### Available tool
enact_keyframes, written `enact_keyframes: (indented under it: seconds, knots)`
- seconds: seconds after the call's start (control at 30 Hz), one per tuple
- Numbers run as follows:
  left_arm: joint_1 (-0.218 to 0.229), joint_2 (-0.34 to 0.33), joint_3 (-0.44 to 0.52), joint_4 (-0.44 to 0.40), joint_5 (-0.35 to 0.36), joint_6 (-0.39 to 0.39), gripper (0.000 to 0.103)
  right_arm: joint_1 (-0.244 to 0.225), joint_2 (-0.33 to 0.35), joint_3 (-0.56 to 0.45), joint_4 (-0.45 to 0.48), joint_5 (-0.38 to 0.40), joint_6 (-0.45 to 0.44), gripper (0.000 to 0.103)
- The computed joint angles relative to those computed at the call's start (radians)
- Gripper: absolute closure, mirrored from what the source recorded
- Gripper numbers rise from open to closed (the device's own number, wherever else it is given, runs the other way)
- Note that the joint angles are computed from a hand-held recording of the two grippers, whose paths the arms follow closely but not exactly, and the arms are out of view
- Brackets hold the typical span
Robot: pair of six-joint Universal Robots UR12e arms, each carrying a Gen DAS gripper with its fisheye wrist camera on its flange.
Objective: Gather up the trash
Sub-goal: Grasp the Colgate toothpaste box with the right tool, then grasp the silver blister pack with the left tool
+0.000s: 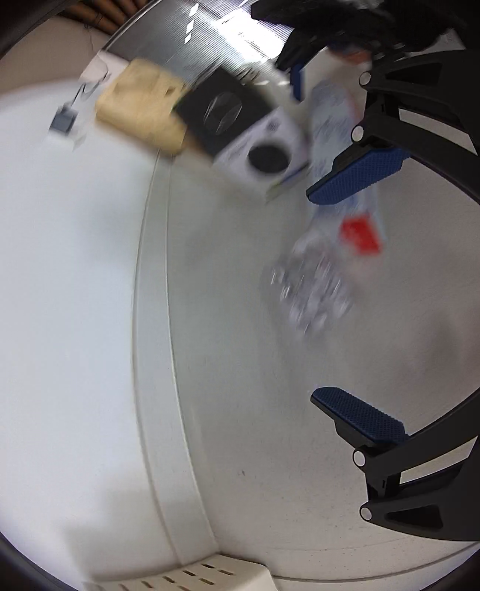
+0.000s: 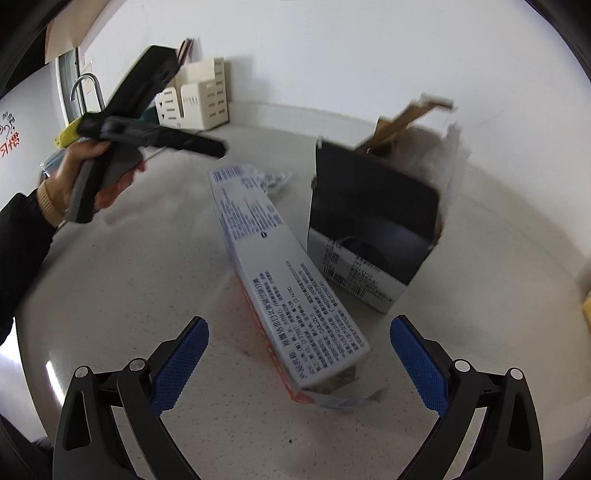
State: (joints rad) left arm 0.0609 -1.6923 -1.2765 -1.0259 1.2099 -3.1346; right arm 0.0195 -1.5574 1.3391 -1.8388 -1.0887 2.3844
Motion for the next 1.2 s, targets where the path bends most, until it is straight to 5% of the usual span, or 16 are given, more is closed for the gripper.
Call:
enact_keyframes:
  seconds: [0.3, 0.47, 0.53, 0.77, 0.97, 1.03, 1.2]
  knots:
    - [-0.032, -0.062, 0.081, -0.108, 0.066, -0.004, 0.036, 0.040, 0.038, -0.043, 0.075, -0.078, -0.021, 0.006]
    - [-0.033, -0.063, 0.079, -0.101, 0.050, -0.014, 0.059, 0.041, 0.052, -0.066, 0.131, -0.070, -0.013, 0.034]
    - [-0.032, -0.063, 0.077, -0.102, 0.037, -0.006, 0.078, 0.038, 0.051, -0.064, 0.123, -0.065, 0.004, 0.042]
    - [-0.028, -0.050, 0.051, -0.026, 0.018, -0.018, 0.102, -0.003, 0.034, -0.050, 0.170, 0.037, 0.037, 0.057]
    - [-0.020, -0.023, 0.022, 0.010, -0.009, -0.031, 0.102, -0.060, -0.013, -0.001, 0.156, 0.108, 0.073, 0.061]
    - [-0.033, -0.019, 0.026, 0.007, 0.058, -0.001, 0.102, -0.072, -0.022, 0.006, 0.164, 0.124, 0.074, 0.061]
    - [-0.065, -0.045, 0.063, -0.014, 0.088, 0.007, 0.098, -0.111, -0.061, 0.050, 0.128, 0.151, 0.077, 0.061]
